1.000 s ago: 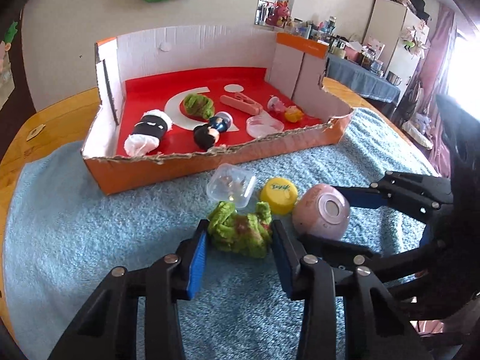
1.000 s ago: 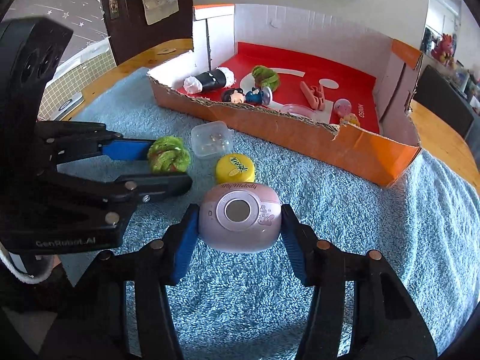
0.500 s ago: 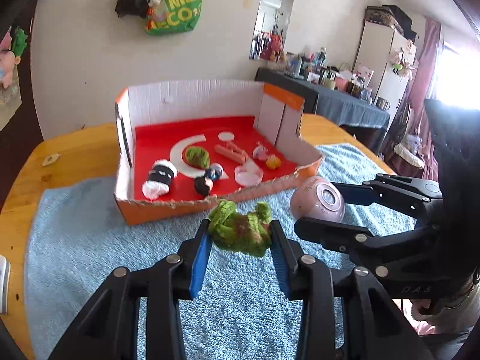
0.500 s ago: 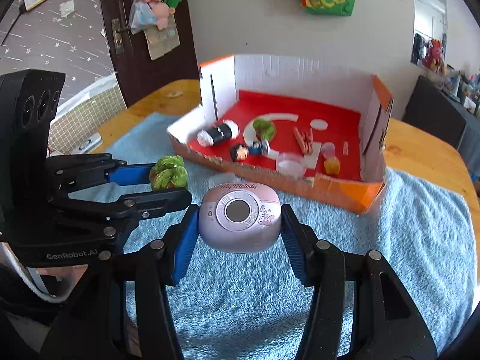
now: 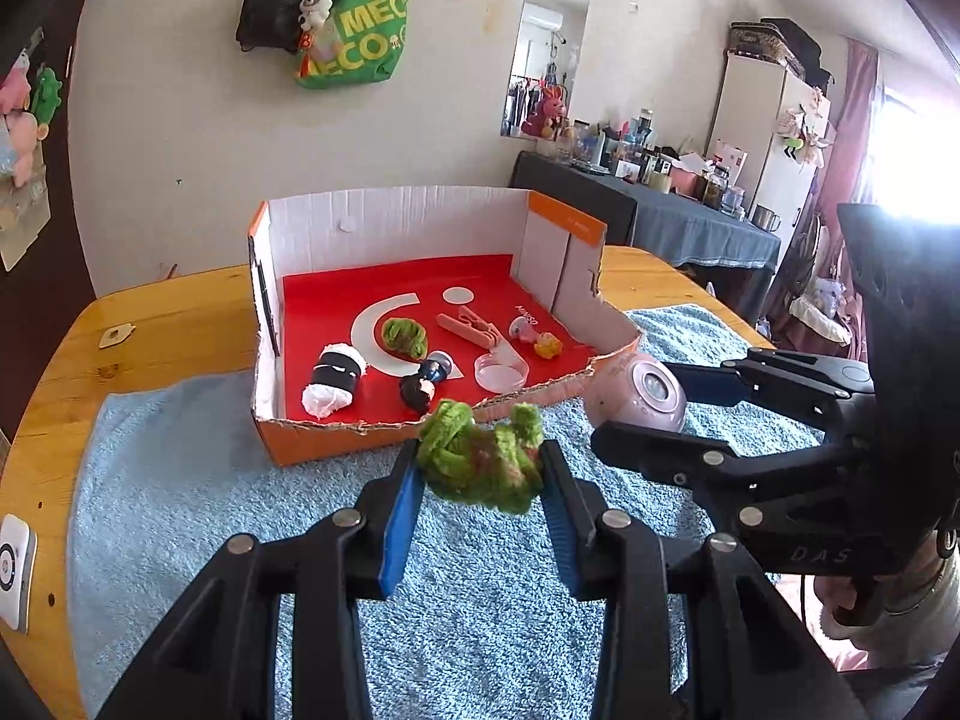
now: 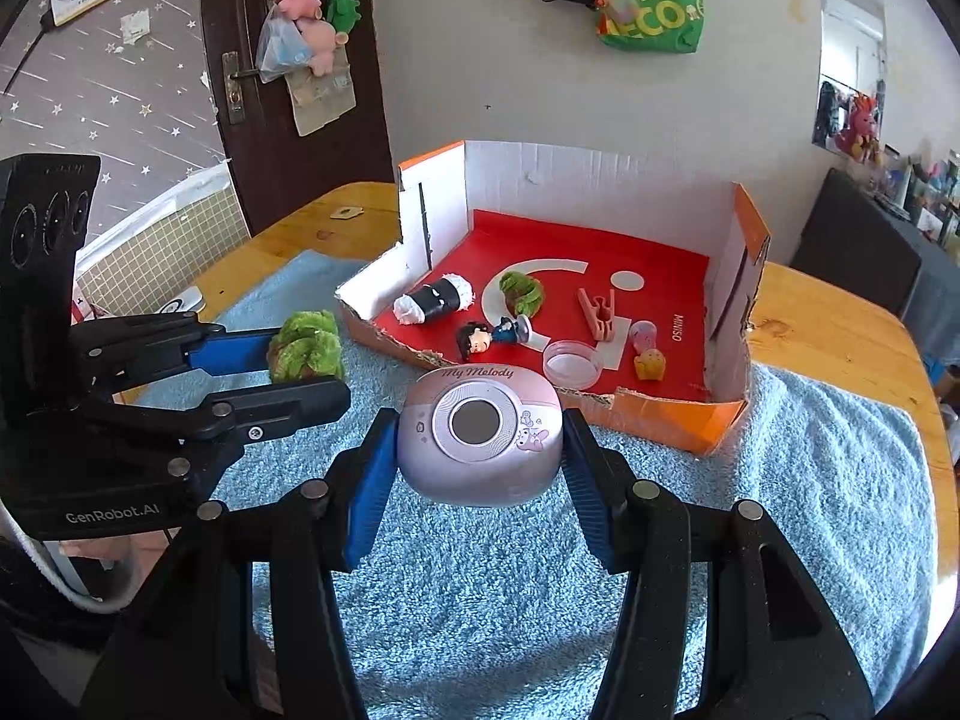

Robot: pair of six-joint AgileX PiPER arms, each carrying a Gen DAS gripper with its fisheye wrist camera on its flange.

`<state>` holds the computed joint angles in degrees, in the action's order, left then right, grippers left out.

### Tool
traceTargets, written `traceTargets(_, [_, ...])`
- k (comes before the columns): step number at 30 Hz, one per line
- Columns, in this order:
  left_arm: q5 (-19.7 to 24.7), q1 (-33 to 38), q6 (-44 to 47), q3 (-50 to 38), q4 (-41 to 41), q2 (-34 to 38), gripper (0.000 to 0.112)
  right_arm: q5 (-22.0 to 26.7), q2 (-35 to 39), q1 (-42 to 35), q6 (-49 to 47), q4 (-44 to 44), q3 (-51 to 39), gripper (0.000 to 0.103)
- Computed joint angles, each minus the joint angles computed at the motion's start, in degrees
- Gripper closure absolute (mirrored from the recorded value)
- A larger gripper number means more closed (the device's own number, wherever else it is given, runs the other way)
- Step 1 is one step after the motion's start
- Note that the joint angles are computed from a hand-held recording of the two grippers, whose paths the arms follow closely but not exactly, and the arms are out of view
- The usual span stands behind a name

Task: Organize objects
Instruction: 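Carry the green toy and pink speaker into the orange box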

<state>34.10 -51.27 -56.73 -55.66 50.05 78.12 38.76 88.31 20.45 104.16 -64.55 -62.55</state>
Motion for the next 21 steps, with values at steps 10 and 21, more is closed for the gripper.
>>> traceTargets(10, [1.0,2.7,3.5,-5.5,0.2,3.2,0.072,-0.6,0.1,-5.6,-9.9,5.6,-4.3,0.052])
traceTargets(21, [7.6,13.5,28.5,-35.1,-13.3,23.5,0.072,-1.4,12.1,-25.5,-51.3,38.8,-24.8,0.052])
